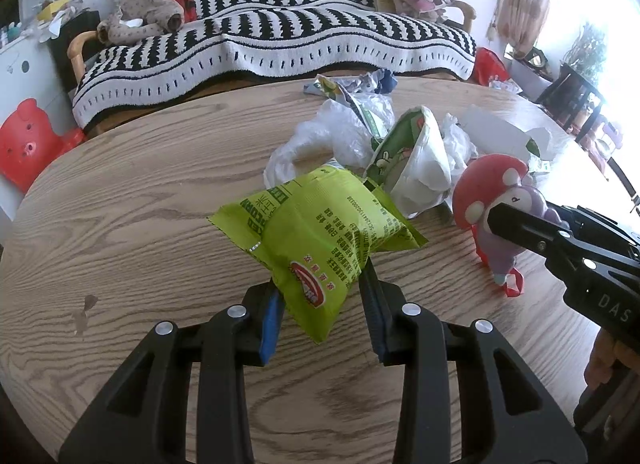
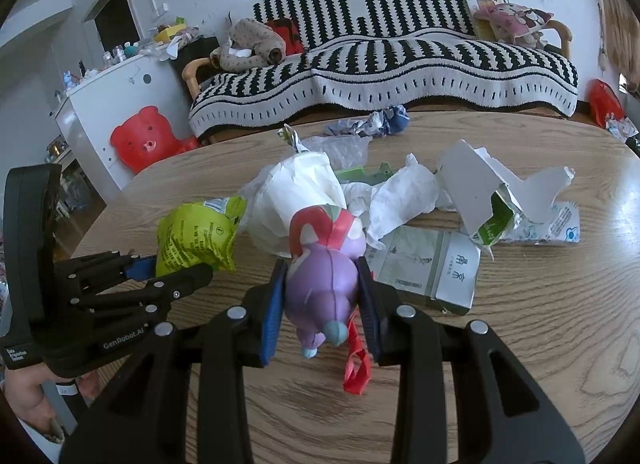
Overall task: Collect trash
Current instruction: 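Carry both items to the black bin and open both tools over it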
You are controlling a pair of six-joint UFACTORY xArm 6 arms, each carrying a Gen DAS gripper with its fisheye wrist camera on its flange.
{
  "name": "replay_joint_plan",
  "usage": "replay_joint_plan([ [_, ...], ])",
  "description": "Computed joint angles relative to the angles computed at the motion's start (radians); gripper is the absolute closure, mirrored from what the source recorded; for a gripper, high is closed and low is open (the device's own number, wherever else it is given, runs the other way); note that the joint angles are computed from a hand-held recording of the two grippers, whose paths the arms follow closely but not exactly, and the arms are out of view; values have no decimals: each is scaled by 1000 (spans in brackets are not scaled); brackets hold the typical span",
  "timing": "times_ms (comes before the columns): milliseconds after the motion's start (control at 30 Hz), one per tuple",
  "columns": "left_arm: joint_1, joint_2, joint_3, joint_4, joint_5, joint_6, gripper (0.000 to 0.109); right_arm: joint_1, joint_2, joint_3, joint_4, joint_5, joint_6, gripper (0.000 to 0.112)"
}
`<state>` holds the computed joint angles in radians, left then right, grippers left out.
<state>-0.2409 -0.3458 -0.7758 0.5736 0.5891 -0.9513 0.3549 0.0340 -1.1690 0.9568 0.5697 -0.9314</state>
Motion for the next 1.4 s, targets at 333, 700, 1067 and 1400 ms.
replay_joint_plan([
  [333, -152, -38, -60, 141, 145, -172, 73, -130, -128, 74, 169, 56, -52, 78],
  [700, -570, 279, -463, 56, 184, -45, 73, -744, -349, 193, 64, 301, -113, 78],
  [1067, -704, 775, -840, -373, 259, 325, 73, -1012, -155, 273, -170, 434, -125, 78],
  [1400, -661, 968, -931, -517, 347, 432, 74, -943, 81, 288, -241, 362, -28, 79],
])
